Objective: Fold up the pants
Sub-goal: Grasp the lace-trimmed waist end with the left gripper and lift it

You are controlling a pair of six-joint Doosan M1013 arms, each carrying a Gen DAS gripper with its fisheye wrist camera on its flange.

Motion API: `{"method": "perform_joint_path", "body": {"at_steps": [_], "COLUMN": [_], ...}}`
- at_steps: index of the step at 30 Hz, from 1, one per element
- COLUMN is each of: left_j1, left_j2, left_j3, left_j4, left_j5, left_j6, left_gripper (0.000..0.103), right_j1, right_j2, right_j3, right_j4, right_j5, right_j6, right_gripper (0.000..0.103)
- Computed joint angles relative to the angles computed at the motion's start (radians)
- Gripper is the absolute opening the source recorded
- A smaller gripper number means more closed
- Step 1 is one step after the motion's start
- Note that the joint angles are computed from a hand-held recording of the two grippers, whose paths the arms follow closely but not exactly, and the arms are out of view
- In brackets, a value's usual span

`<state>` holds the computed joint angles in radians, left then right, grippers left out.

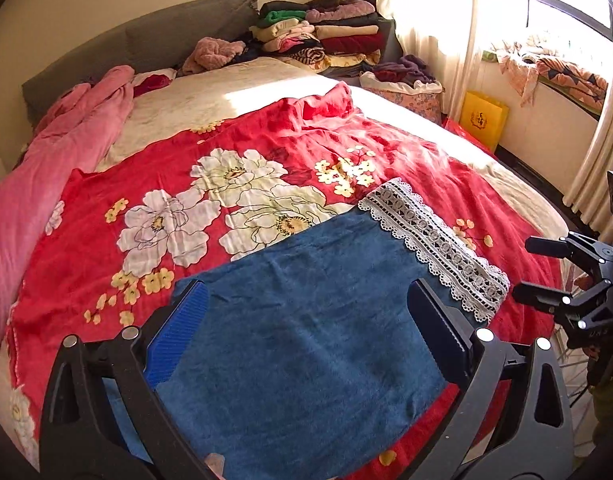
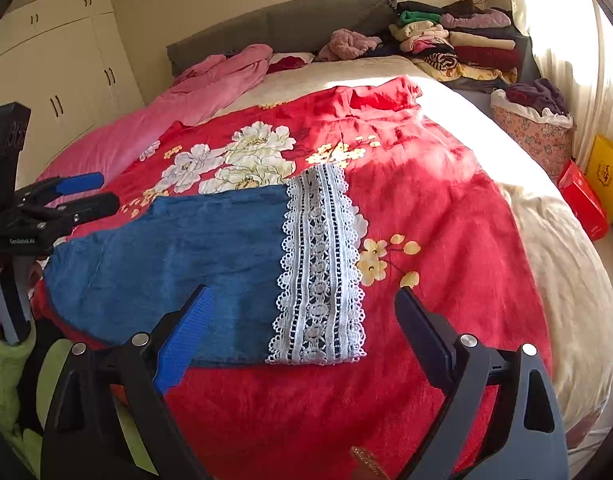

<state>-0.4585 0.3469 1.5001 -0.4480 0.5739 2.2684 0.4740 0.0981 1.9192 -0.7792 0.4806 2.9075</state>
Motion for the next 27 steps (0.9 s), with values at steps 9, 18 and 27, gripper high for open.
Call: {"method": "perform_joint_path", "body": {"at_steps": [9, 18, 27], "left_j1": [-0.024, -0.034, -0.028], "left_j2": [0.118, 0.247, 0.333], "left_j3": [-0.147, -0.303, -0.395], "left_j4": [0.051, 0.094, -0.041], "left_j5": [0.126, 0.238, 0.408], "left_j6": [0.032, -0.029, 0.028], "left_gripper": [0.093, 0.093, 0.083], "right_j1": [-0.022, -0.041, -0.071], "right_j2": [0.041, 0.067, 0.076], "right_j3": [-0.009, -0.020, 0.004], "right_j4": [0.081, 0.142, 0.200], "right_j5": [-0.019, -0.019, -0.121], "right_j6": [-0.064, -0.126, -0.120], "right_gripper": [0.091, 0.091, 0.092]}}
